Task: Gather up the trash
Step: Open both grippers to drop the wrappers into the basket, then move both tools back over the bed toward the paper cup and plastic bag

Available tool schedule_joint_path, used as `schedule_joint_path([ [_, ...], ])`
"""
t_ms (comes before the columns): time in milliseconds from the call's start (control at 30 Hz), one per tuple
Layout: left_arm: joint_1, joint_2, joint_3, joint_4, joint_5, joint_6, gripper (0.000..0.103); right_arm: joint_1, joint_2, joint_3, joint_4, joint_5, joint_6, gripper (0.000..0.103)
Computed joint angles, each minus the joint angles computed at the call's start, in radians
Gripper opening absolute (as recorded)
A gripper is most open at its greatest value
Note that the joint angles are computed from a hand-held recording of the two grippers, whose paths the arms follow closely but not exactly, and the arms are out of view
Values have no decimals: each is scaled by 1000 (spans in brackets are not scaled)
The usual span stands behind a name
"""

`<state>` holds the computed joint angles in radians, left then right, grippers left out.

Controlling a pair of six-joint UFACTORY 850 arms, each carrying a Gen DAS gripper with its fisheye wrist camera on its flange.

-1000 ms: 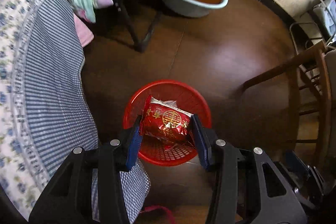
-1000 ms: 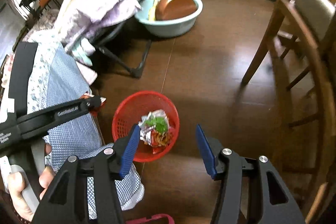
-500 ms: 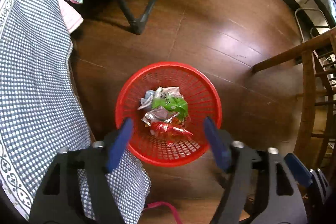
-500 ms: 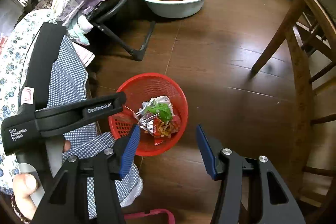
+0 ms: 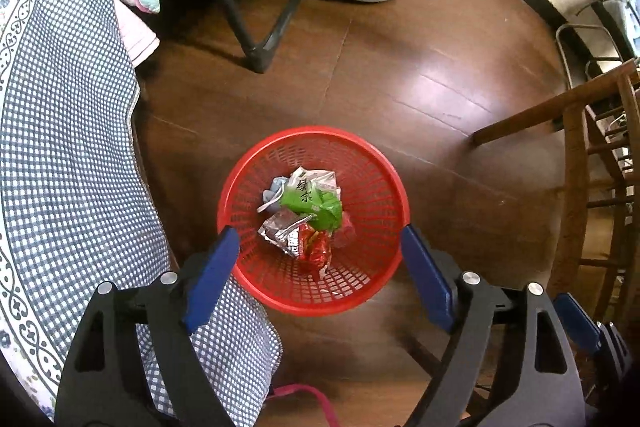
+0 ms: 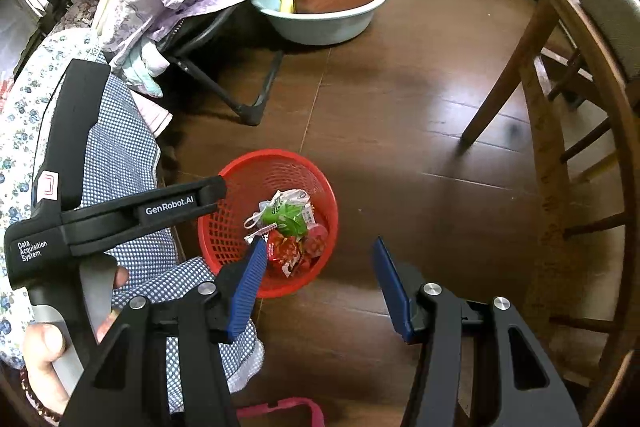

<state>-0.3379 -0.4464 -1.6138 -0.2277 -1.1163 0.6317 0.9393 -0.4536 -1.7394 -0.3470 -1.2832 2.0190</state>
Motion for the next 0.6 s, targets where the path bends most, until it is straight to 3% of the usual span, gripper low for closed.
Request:
schedule_joint_path([
  [233,7,28,-31,-59,-29,36,80,8,-9,-54,-13,-63,-10,55],
  [433,46,31,-127,-149,-85,47,80,27,-51,-182,-52,-172,-35,55],
  [500,67,28,-176,-193,-107,50,80,35,-91,-274,-73,-242,-63,67],
  [600,108,11,-279,-252,-143,34,84,46,-167,-437,-111,-344,-119,73],
])
